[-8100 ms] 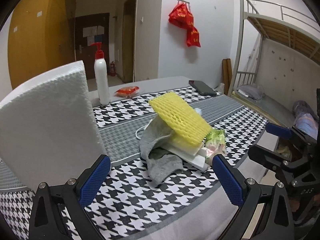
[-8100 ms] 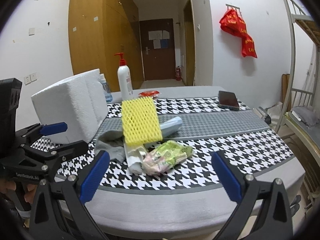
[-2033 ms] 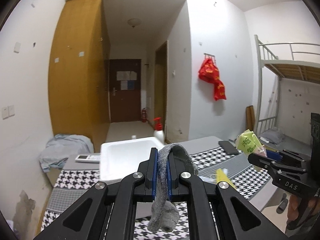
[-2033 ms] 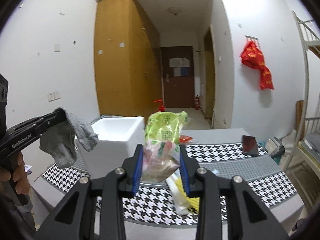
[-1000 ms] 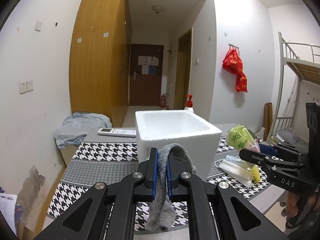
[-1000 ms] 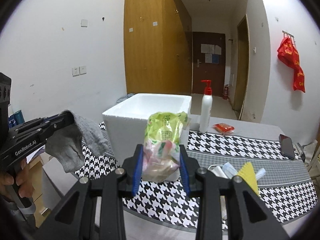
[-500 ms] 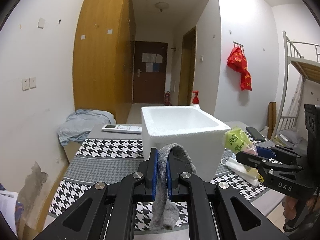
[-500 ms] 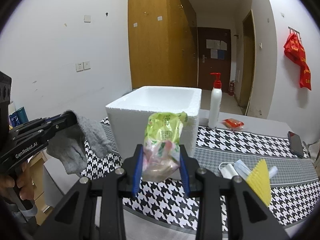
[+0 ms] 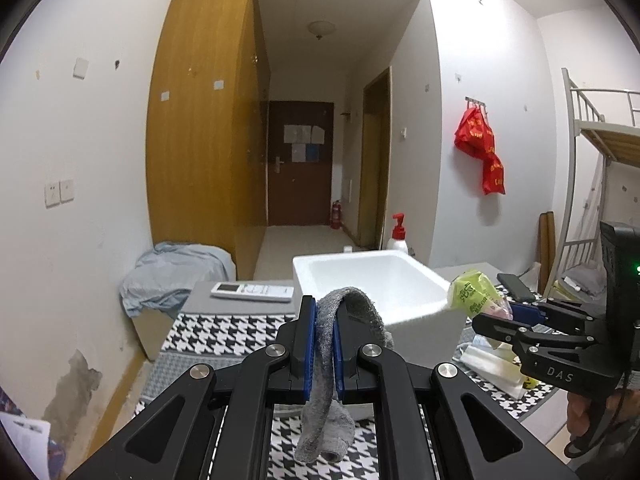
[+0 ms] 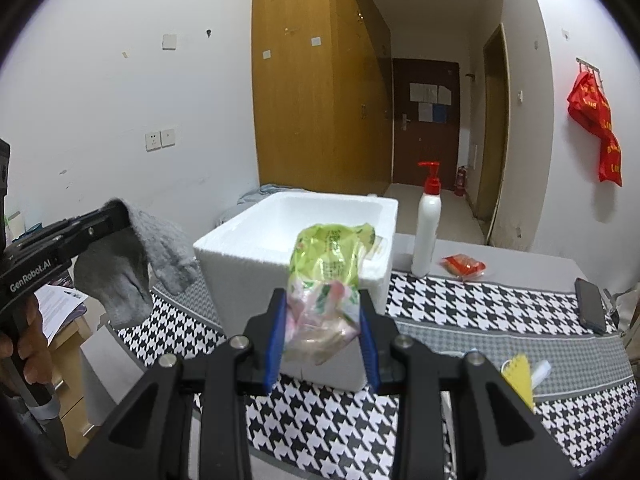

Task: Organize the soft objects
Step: 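Lift the sock and snack bag and carry both toward the white foam box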

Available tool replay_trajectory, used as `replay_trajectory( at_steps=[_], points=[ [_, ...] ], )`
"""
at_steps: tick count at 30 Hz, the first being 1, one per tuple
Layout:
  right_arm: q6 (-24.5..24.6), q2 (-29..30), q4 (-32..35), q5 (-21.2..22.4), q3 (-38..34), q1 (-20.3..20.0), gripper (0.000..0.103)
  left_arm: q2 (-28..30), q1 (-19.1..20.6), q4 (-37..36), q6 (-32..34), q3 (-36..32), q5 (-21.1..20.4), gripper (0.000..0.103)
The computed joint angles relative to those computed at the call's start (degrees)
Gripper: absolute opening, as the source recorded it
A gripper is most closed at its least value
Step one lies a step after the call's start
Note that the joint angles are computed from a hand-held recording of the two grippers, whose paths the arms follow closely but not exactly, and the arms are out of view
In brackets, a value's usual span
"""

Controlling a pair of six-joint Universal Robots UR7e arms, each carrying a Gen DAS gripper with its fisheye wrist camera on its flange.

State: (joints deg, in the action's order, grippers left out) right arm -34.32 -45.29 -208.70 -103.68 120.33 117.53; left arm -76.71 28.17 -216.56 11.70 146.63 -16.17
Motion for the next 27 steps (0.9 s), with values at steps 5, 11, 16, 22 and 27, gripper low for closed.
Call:
replay_trajectory(
  at_steps=[5,11,16,22,27],
  points=[
    [-0.5,0.0,0.7,-0.4,-1.5,0.7,0.038,0.3,1.1,-2.2,4.3,-2.2,-1.9,0.008],
    [-1.1,-0.5,2.1,-0.5,-3.4,1.3,0.038,-0.3,2.9,-0.7,5.7,-4.6,-5.6,0.008],
    [-1.7,-0.7,3.0,-0.7,-5.4,1.9,0.038,0.6,4.4,-2.5,9.3,-7.0,-7.4,0.008],
    [-2.8,0.2,3.5,-0.8,-7.6,2.4,0.038,0.0,7.1,1.1,8.9,-9.2,-10.5,0.009],
    [-3.2,0.7,4.4,0.5,-9.1,1.9,0.038,0.0,8.2,1.0,9.7,-9.9,-11.1,0.008]
  ],
)
